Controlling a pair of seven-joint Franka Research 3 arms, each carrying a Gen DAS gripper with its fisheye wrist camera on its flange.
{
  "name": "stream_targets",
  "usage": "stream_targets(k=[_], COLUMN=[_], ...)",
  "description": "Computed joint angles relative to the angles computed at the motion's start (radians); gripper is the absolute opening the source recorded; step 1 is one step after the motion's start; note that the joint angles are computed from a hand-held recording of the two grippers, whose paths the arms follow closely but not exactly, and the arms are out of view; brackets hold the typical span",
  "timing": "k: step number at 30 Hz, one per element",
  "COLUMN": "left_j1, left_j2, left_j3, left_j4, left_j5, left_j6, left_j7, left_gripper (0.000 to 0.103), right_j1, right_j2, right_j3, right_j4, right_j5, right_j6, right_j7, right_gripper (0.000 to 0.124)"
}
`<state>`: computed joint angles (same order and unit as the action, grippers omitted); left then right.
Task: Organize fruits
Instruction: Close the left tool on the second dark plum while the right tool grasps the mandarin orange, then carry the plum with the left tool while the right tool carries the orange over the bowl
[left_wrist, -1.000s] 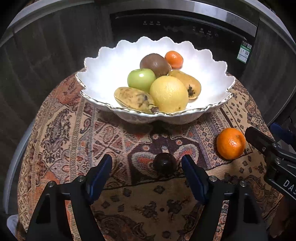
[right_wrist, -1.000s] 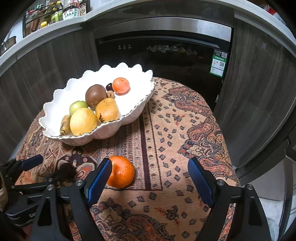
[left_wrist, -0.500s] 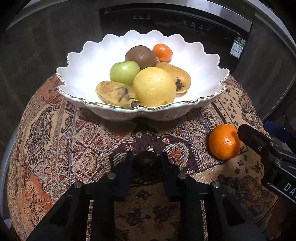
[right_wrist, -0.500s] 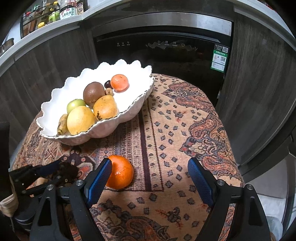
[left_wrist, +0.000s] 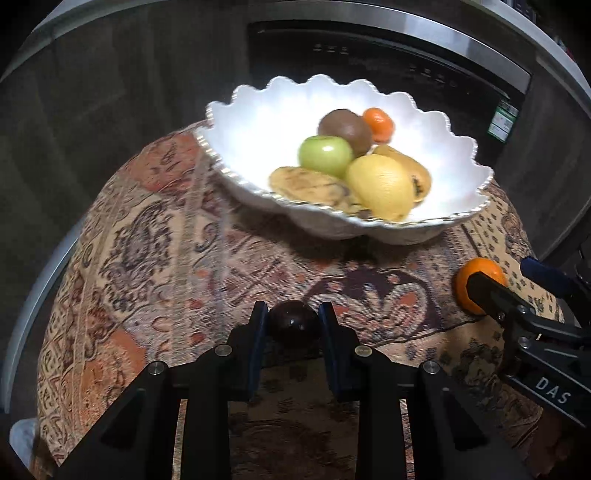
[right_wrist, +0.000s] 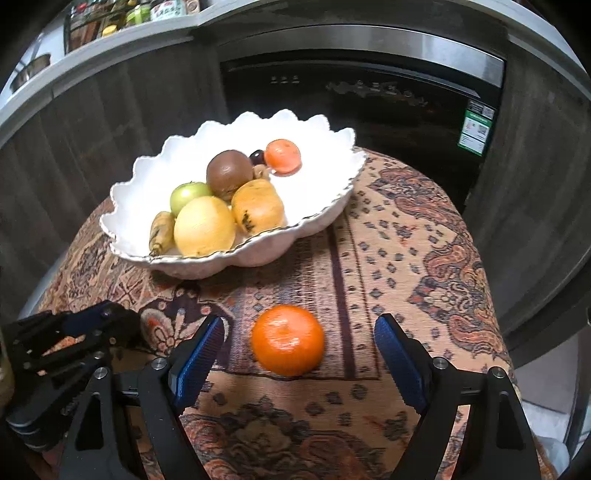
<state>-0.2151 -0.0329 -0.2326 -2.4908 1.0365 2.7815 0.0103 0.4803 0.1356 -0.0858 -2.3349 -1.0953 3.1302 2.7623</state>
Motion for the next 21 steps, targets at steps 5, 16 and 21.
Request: stream_targets(k=[5,16,21], left_j1=[0.010,0.020,0.025], left_j2=[-0.017,-0.050,-0.073], left_j3=[0.003,-0.008,-0.015], left_j4=[-0.015,-0.036,-0.043], left_j5=[0.008,-0.005,-0.012], left_j6=[0.011,0.014,0.016], left_j7=[-0.020,-0.015,-0.014], left_gripper=[0.028,0.028,0.028], right_j1=[-0.011,0.119,0.086], right_j2=[0.031,0.051,0.021], right_j3=[0.036,-0.080,-0.041], right_j4=[-0.002,0.000,-0.021], right_j5=[0.173,0.214,0.232], right_j6=[-0.020,-0.039,-0.056], right_j7=[-0.157,-0.189,-0.215], right_gripper=[0.066,0.045,0.045])
